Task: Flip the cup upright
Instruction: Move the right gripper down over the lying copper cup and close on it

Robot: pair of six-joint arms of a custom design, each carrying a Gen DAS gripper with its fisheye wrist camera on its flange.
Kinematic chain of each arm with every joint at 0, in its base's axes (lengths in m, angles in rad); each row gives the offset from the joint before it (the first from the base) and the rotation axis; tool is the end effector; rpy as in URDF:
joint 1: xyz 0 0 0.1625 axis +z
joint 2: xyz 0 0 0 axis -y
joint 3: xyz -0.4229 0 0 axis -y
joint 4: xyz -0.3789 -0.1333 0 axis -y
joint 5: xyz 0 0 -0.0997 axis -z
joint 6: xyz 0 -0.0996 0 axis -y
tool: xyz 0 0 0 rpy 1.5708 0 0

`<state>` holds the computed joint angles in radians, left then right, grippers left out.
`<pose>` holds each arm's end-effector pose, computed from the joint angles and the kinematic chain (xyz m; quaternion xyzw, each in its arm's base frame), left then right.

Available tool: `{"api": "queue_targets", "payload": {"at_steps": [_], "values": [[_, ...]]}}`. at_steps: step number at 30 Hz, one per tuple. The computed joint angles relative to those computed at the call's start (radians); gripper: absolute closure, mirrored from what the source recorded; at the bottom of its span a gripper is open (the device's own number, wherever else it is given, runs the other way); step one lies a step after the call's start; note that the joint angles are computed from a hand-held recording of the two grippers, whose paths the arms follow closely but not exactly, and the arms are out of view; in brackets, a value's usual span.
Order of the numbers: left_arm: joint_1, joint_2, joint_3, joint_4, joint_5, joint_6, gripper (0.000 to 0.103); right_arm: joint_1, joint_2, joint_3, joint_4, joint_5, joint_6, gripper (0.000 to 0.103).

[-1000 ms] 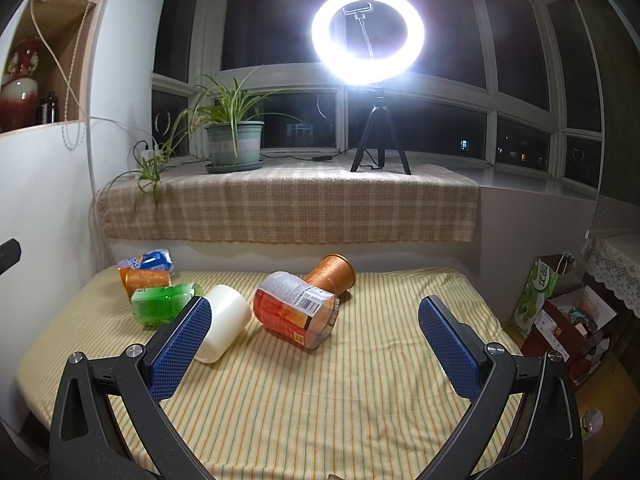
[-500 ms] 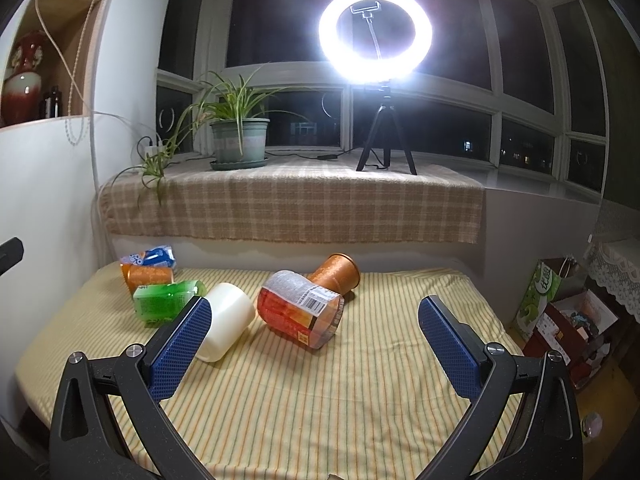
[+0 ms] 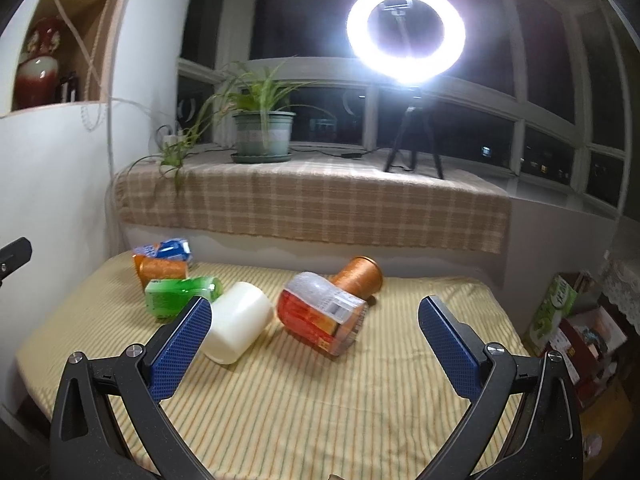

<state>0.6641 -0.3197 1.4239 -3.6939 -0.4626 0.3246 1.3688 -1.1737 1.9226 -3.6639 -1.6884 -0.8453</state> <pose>-0.3842 -0.5832 0.0186 0.2192 0.7543 -0.5291 0.3210 0.0068 -0.5729 0.3695 0.2122 -0.7527 0.5153 0.3506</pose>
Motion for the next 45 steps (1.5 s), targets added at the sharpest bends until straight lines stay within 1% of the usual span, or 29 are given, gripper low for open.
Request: {"api": "queue_targets", "payload": {"at_steps": [2,4,8,11,15,17,20,23,25,29,35,40,44,45], "values": [[0.005,-0.004,0.009,-0.002,0.009,-0.005,0.0,0.003,0.009,-0.016,0.032,0.018,-0.026,0.0],[0.011,-0.017,0.028,0.01,0.01,-0.026,0.0,0.004,0.016,-0.039,0.091,0.048,-0.05,0.0],[0.016,-0.029,0.052,0.015,0.027,-0.032,0.0,0.017,0.048,-0.096,0.184,0.069,-0.1,0.0],[0.02,-0.031,0.068,-0.002,0.049,-0.008,0.0,0.035,0.08,-0.153,0.268,0.062,-0.17,0.0],[0.028,-0.045,0.101,0.025,0.064,-0.045,0.0,0.056,0.117,-0.237,0.435,0.057,-0.277,0.0],[0.031,-0.05,0.113,0.038,0.068,-0.061,0.0,0.075,0.154,-0.295,0.514,0.024,-0.346,0.0],[0.034,-0.056,0.125,0.04,0.073,-0.07,0.0,0.095,0.198,-0.354,0.569,-0.016,-0.42,0.001],[0.04,-0.06,0.132,0.041,0.072,-0.079,0.0,0.112,0.246,-0.419,0.62,-0.051,-0.471,0.0],[0.043,-0.063,0.139,0.04,0.073,-0.086,0.0,0.123,0.276,-0.466,0.668,-0.072,-0.482,0.002],[0.051,-0.074,0.159,0.042,0.07,-0.103,0.0,0.147,0.348,-0.576,0.764,-0.129,-0.499,0.009],[0.072,-0.099,0.188,0.044,0.065,-0.13,0.0,0.177,0.453,-0.761,0.962,-0.212,-0.529,0.009],[0.097,-0.125,0.206,0.074,0.044,-0.196,0.0,0.197,0.537,-0.893,1.081,-0.269,-0.559,0.01],[0.116,-0.131,0.206,0.084,0.035,-0.211,0.0,0.211,0.616,-1.029,1.208,-0.321,-0.565,0.01],[0.12,-0.131,0.207,0.081,0.035,-0.212,0.0,0.215,0.638,-1.065,1.238,-0.336,-0.568,0.011]]}}
